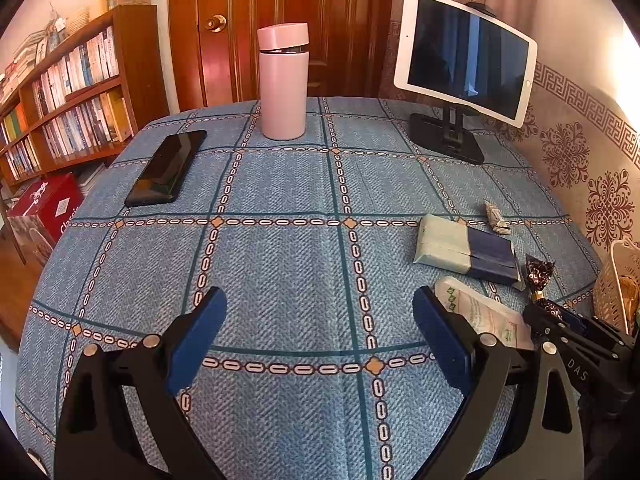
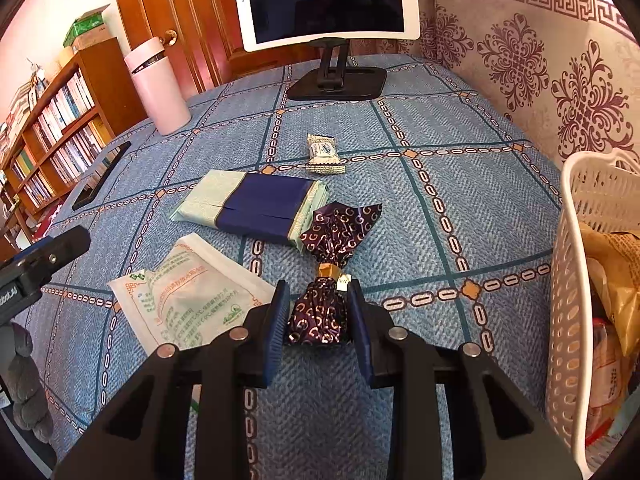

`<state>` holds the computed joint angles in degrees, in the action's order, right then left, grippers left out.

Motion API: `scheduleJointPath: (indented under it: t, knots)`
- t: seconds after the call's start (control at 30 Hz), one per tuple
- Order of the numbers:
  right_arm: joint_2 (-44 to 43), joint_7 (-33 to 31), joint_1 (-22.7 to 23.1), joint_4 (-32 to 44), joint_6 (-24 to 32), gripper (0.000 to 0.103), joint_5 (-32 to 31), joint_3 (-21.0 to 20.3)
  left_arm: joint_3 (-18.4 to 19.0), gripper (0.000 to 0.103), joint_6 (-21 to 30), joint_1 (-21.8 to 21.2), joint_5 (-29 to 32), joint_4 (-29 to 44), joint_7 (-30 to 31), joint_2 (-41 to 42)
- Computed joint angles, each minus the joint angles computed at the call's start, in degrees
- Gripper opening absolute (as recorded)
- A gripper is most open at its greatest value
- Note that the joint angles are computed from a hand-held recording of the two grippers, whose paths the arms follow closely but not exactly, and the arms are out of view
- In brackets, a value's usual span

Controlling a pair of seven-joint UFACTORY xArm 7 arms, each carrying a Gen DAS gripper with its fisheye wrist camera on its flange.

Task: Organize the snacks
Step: 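Grasp purple wrapped candy with right gripper while left gripper grasps small wrapped candy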

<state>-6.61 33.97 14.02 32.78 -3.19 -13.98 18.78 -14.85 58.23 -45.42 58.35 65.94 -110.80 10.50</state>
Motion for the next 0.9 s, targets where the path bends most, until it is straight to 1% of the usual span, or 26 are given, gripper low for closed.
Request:
scheduleJointPath:
  t: [0.07, 0.1, 0.17, 0.27, 0.3, 0.4, 0.43, 0.5, 0.63, 0.77, 0.8, 0.9]
  knots:
    - [-0.9, -1.1, 1.7, -1.2, -0.5, 0.03, 1.3, -1.7, 0.3, 0.095, -1.1, 0.3, 0.6, 1.7, 1.4, 1.4]
    - [-1.4, -2.1, 3.4, -2.0, -0.9, 0.03, 2.6, -3.2, 0.6, 0.095, -1.6, 0.4, 0.7, 2.8, 2.4, 2.3]
    - [-2.1, -4.7, 8.0, -3.3, -1.5, 0.03, 6.1, -7.6, 1.4, 0.095, -2.8, 0.5, 0.5, 5.1, 4.7, 4.3]
    - [-2.7, -7.4, 11.8, -4.9, -2.4, 0.03, 9.9, -11.0, 3.0, 0.095, -4.9, 0.6, -0.6, 9.2, 8.0, 7.6]
    - [-2.8, -8.2, 12.8, -5.3, -3.0, 0.03, 10.8, -11.9, 3.6, 0.095, -4.9, 0.4, -1.3, 11.0, 9.3, 8.9]
    - [-3.0, -9.4, 13.1, -5.9, -3.9, 0.03, 12.2, -12.0, 5.5, 0.095, -3.8, -0.8, -3.0, 17.1, 13.5, 13.1]
    - [-3.0, -9.9, 14.6, -6.0, -4.0, 0.03, 12.7, -13.5, 6.1, 0.095, -3.5, -1.3, -3.5, 18.9, 14.7, 14.3]
    - [-2.9, -10.9, 18.8, -6.2, -4.5, 0.03, 13.6, -17.6, 7.3, 0.095, -3.0, -2.2, -4.9, 22.5, 17.3, 16.8]
    - [-2.8, -11.7, 26.4, -6.5, -5.5, 0.03, 14.3, -25.4, 9.6, 0.095, -1.8, -3.8, -7.8, 28.7, 21.1, 20.8]
    - [-2.9, -10.8, 34.2, -6.8, -6.4, 0.03, 12.7, -33.8, 11.7, 0.095, -0.2, -5.6, -9.8, 36.2, 25.7, 25.3]
    - [-2.9, -10.3, 35.0, -6.9, -6.5, 0.03, 12.2, -34.8, 12.1, 0.095, 0.3, -6.1, -10.3, 38.4, 27.1, 26.6]
    - [-2.8, -9.0, 35.8, -6.9, -6.9, 0.03, 10.6, -35.9, 13.5, 0.095, 1.2, -7.5, -12.1, 44.9, 31.4, 30.4]
